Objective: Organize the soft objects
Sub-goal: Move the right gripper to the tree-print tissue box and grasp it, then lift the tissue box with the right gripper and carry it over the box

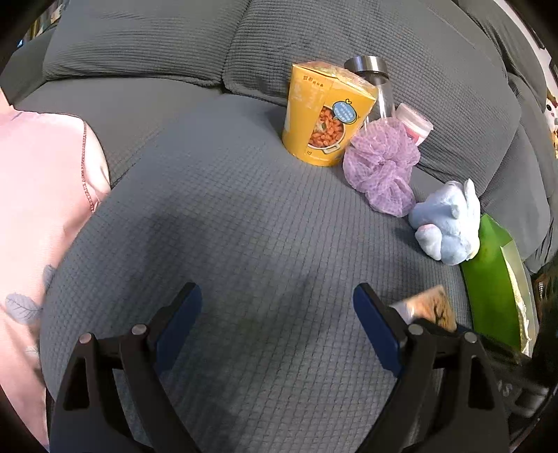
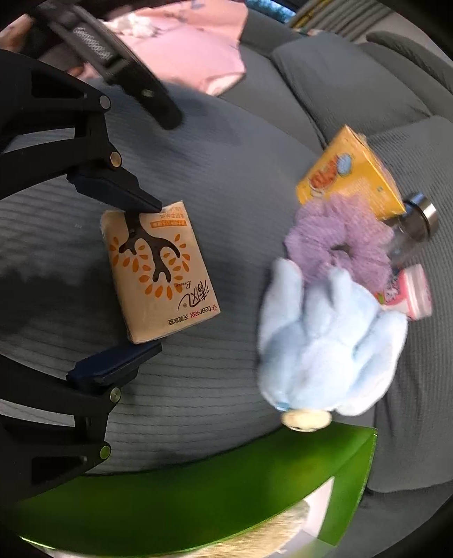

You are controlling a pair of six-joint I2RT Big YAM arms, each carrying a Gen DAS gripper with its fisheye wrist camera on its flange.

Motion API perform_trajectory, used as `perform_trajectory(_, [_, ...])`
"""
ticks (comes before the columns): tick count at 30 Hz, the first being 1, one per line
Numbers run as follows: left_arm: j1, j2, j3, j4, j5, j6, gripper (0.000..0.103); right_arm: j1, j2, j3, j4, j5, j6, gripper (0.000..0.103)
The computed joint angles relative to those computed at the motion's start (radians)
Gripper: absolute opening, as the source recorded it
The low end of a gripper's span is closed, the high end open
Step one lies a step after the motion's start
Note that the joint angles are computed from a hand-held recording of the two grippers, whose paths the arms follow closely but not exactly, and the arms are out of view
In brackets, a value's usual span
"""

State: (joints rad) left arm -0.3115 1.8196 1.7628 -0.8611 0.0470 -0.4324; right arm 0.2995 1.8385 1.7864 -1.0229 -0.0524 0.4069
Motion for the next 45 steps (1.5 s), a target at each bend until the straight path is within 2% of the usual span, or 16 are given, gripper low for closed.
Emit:
perform_trajectory(4, [-0.006, -0.011, -0.010, 0.007, -0.030, 0.010, 0.088, -0.010, -0.025, -0.021, 0.028, -0.074, -0.011, 0.076])
perform_trajectory(6, [-0.007, -0.013, -0.013, 0.008, -0.021, 0.011, 0.087, -0.007, -0.043, -0.030, 0.040, -0.041, -0.007, 0.077])
perform_trajectory(10, [-0.008, -0.031, -0.034, 0.028, 0.034, 0.014, 0.087, -0.016, -0.086, -0.069, 0.111, -0.047, -0.019, 0.077])
perform_trajectory(14, [-0.019, -0.048, -0.051, 0.047, 0.114, 0.025, 0.085, -0.024, -0.095, -0.084, 0.138, -0.052, 0.016, 0.077])
perform_trajectory(18, [-0.029, -0.038, -0.040, 0.027, 0.225, 0.033, 0.072, -0.027, -0.097, -0.095, 0.161, -0.059, 0.020, 0.077])
perform_trajectory(20, [-0.037, -0.030, -0.032, 0.012, 0.273, 0.038, 0.068, -0.032, -0.100, -0.106, 0.175, -0.078, 0.021, 0.072])
perform_trajectory(22, [-0.051, -0.024, -0.024, -0.008, 0.304, 0.048, 0.058, -0.037, -0.087, -0.094, 0.157, -0.100, 0.015, 0.063])
perform_trajectory(27, [-0.071, 0.003, -0.004, -0.044, 0.369, 0.054, 0.045, -0.033, -0.043, -0.056, 0.103, -0.090, 0.013, 0.062])
perform_trajectory(29, [-0.073, 0.015, -0.001, -0.039, 0.379, 0.036, 0.035, -0.035, -0.019, -0.038, 0.084, -0.123, 0.009, 0.062])
perform_trajectory(31, [-0.070, 0.028, 0.001, -0.027, 0.408, 0.014, 0.032, -0.032, 0.001, -0.023, 0.064, -0.139, 0.009, 0.062])
perform_trajectory(35, [-0.065, 0.018, -0.016, 0.014, 0.395, -0.012, 0.030, -0.023, 0.001, -0.028, 0.076, -0.134, -0.004, 0.062])
perform_trajectory(38, [-0.070, 0.001, -0.022, 0.029, 0.354, 0.017, 0.028, -0.025, -0.012, -0.048, 0.102, -0.161, 0.013, 0.062])
perform_trajectory(45, [-0.095, -0.063, -0.029, 0.100, 0.296, 0.080, 0.028, -0.016, -0.123, -0.124, 0.220, -0.109, 0.016, 0.062])
